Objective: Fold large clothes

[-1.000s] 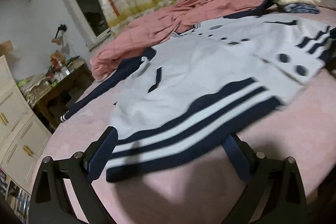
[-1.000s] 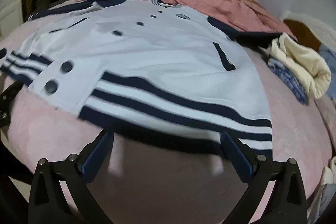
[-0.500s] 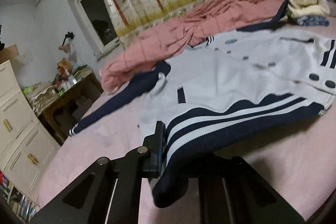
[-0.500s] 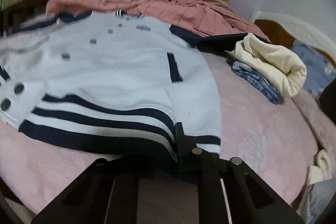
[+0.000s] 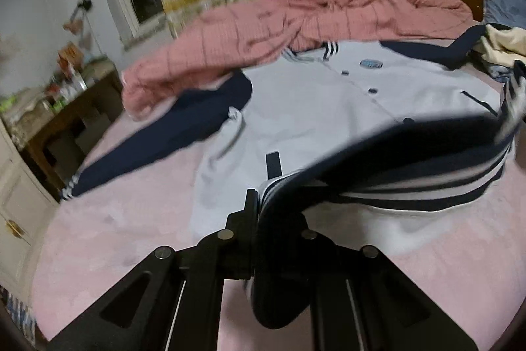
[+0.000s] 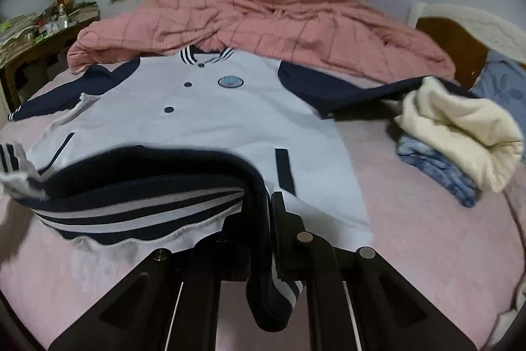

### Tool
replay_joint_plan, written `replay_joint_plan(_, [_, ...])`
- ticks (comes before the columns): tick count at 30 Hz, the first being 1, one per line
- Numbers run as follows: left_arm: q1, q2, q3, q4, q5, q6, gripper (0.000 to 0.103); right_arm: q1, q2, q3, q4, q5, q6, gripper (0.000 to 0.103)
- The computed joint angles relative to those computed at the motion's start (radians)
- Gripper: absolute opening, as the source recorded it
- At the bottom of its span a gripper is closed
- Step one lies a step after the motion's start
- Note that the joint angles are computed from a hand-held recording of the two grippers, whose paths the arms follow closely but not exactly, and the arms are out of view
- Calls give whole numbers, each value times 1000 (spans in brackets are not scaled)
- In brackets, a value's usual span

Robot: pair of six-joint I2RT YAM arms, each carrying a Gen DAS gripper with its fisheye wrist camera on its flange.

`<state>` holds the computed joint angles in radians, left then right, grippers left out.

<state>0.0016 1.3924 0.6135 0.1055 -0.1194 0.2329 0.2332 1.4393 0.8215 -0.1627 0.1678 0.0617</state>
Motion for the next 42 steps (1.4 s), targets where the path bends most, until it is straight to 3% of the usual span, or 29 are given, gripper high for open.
replay_joint_plan(3, [41, 121, 60, 29, 88, -7, 10, -19, 150, 96, 19, -16, -8, 10])
replay_joint_plan(7, [49, 263, 167, -38, 85, -36, 11, -8, 285, 153, 73, 14, -30, 11])
replay_joint_plan(10, [44, 272, 165, -14, 76, -23, 15, 10, 314, 153, 114, 43, -59, 25])
replay_joint_plan(11, [52, 271, 164, -12, 89, -18, 20, 14, 315, 149, 123, 58, -65, 29])
replay_joint_plan(13, [64, 230, 127, 27, 106, -7, 42, 8, 290, 120, 155, 65, -72, 57])
replay_joint_plan(15, [74, 149, 55, 102, 112, 30, 73, -15, 226, 59, 198, 50, -74, 65])
replay_joint_plan(18, [93, -1, -43, 150, 142, 69, 95, -56, 119, -31, 243, -16, -87, 69])
replay_joint_plan(23, [79, -92, -110, 148, 47, 119, 98, -74, 21, -110, 258, -31, -131, 75])
replay_joint_plan(29, [116, 103, -31, 197, -45, 110, 98, -88, 73, -47, 74, -110, -238, 80])
replay_joint_plan(31, [154, 172, 26, 180, 6, 97, 91, -79, 67, -61, 66, -106, -284, 80])
replay_joint_plan(32, [175, 198, 62, 144, 46, 88, 72, -73, 59, -75, 78, -93, -294, 80])
replay_joint_plan(33, [189, 214, 98, 94, 81, 73, 40, -62, 43, -94, 97, -66, -308, 79])
replay_joint_plan(35, [212, 217, 133, 31, 183, 47, 1, -50, 6, -140, 176, 4, -291, 75])
replay_joint_plan(36, [210, 216, 130, 46, 202, 41, 1, -52, -8, -147, 193, 10, -276, 71])
replay_joint_plan(39, [180, 244, 141, 82, 110, 14, 1, -90, -49, -153, 229, -10, -201, 67])
replay_joint_plan(42, [219, 298, 212, 14, 135, -50, 1, -127, -28, -117, 195, -42, -166, 41])
